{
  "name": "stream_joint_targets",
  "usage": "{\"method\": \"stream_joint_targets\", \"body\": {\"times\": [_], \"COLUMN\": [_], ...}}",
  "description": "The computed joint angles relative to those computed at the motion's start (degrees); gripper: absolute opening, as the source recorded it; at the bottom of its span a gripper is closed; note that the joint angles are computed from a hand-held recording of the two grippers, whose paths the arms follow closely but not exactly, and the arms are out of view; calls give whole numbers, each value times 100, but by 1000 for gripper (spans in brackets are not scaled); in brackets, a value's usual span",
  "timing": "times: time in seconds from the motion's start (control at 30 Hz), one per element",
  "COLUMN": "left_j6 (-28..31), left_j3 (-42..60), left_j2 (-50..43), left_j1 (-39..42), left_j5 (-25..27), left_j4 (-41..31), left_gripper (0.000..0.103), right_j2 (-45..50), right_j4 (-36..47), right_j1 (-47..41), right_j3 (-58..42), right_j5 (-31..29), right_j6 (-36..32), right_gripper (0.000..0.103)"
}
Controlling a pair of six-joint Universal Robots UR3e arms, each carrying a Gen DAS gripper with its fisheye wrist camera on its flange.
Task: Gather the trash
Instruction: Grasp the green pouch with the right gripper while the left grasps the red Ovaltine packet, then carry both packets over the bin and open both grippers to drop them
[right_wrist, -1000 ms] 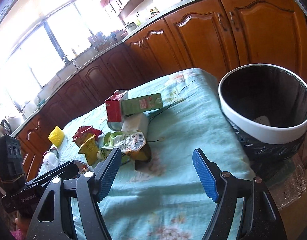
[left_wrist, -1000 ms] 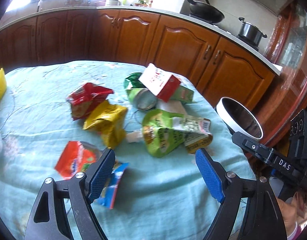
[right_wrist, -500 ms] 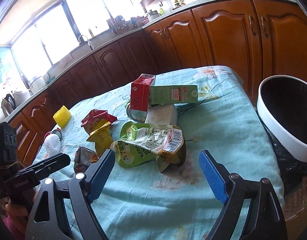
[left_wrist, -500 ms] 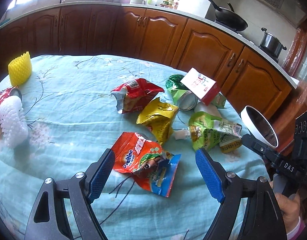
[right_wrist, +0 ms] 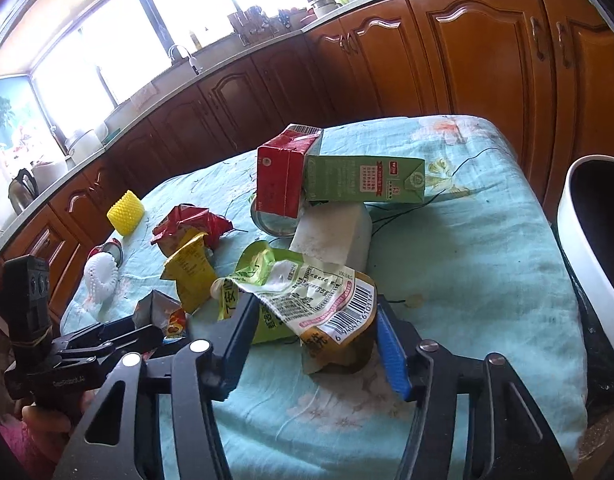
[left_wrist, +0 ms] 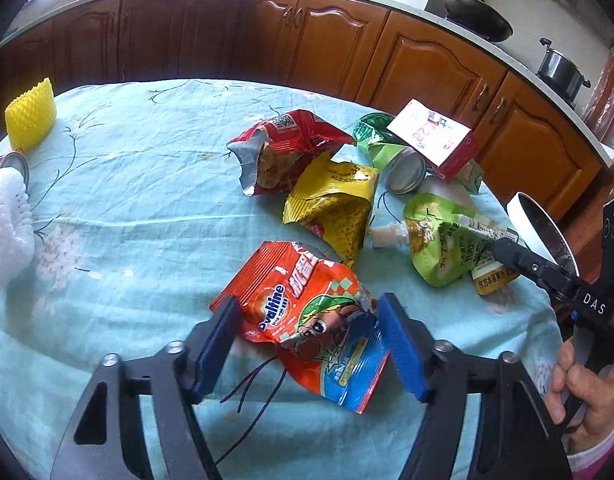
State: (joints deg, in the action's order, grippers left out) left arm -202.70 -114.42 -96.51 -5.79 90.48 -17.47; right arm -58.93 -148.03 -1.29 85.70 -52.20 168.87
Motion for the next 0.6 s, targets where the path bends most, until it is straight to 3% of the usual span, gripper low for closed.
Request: {"method": "stream_joint_targets", "body": {"times": [0.07,0.23,0.4,0.6], "left_j6": [67,242,286,390], "left_j3": [24,52,89,335], "left_j2": [-75,-59,-37,-128], "left_j1": [-67,-243,-322,-582], "left_j5": [0,-54,-337,-429], "left_j4": [130,307,381,380], "left_gripper": [49,13,3,2], "right_j2": [-145,-532,-1047,-1795], "right_j4": [-51,-213,-530,-785], "right_j1": [-20,-108,-397,-991], "right_j3": [197,771,1532,2331], "right_j5": [12,41,244,472], "right_j6": [-34,-55,9,118], "right_gripper": [33,32,32,32]}}
